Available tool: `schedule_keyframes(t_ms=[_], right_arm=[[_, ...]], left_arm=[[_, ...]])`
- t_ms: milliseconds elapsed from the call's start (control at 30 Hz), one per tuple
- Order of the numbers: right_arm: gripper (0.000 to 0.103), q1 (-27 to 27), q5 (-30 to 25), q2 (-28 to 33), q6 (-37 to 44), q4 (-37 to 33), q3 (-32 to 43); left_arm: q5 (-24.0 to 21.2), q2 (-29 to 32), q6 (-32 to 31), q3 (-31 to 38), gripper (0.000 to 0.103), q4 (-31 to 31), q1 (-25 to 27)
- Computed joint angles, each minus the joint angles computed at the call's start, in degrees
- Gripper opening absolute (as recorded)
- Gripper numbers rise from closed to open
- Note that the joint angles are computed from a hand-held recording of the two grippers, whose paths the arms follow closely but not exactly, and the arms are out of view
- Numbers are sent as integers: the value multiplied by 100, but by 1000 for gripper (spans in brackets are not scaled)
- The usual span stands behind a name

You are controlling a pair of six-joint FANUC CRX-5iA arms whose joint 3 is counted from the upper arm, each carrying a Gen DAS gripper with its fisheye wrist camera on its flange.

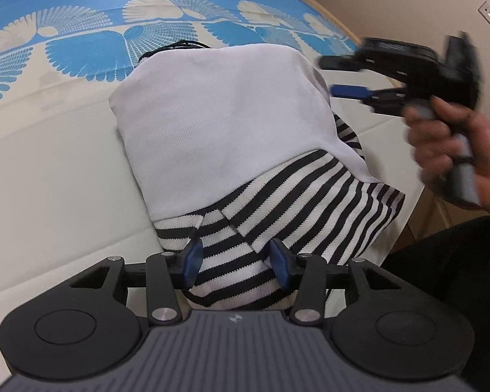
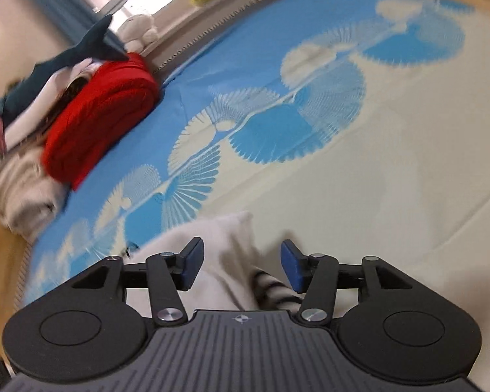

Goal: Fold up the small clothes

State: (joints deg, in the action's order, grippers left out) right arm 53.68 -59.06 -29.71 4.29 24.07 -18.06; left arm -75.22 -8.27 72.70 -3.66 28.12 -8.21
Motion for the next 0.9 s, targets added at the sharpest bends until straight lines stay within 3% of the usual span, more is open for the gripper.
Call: schedule_keyframes(t_ms=[67,100,133,167,267,333,433,500,633,767,833,900], right_arm=[[54,-270,241,285,87,-299,149],[47,-413,451,405,248,-554,214],[36,-514,634,494,391,-739,264],[1,-479,771,524,328,-625,220],[2,-337,1118,433,-1033,902,-301],[2,-248,617,670,-1139,1393,-200],[2,-236,-640,1414,0,619,594],[4,-292,-968,1721,557,132,873],[12,-21,-1124,1645,326,706,715],[22,229,-939,900,-479,1378,159],[25,415,-839,506,-189,1311,3],[38,480,-683,237,580,645,84]], left_arm=[[-19,-18,-55,-26,50,87,64],[-24,-48,-106,-53,50,129,97],[-14,-70,-151,-66,50,160,125],[1,-87,-180,-72,50,191,152],[70,-151,-292,-192,50,450,282],[98,-186,-275,-205,50,470,317],[3,-170,-216,-135,50,362,327],[-20,-200,-233,-138,50,344,339],[15,-295,-185,-197,50,372,399],[93,-392,-137,-263,50,403,438],[147,-420,-117,-282,50,429,407],[183,-433,-92,-303,50,473,351]])
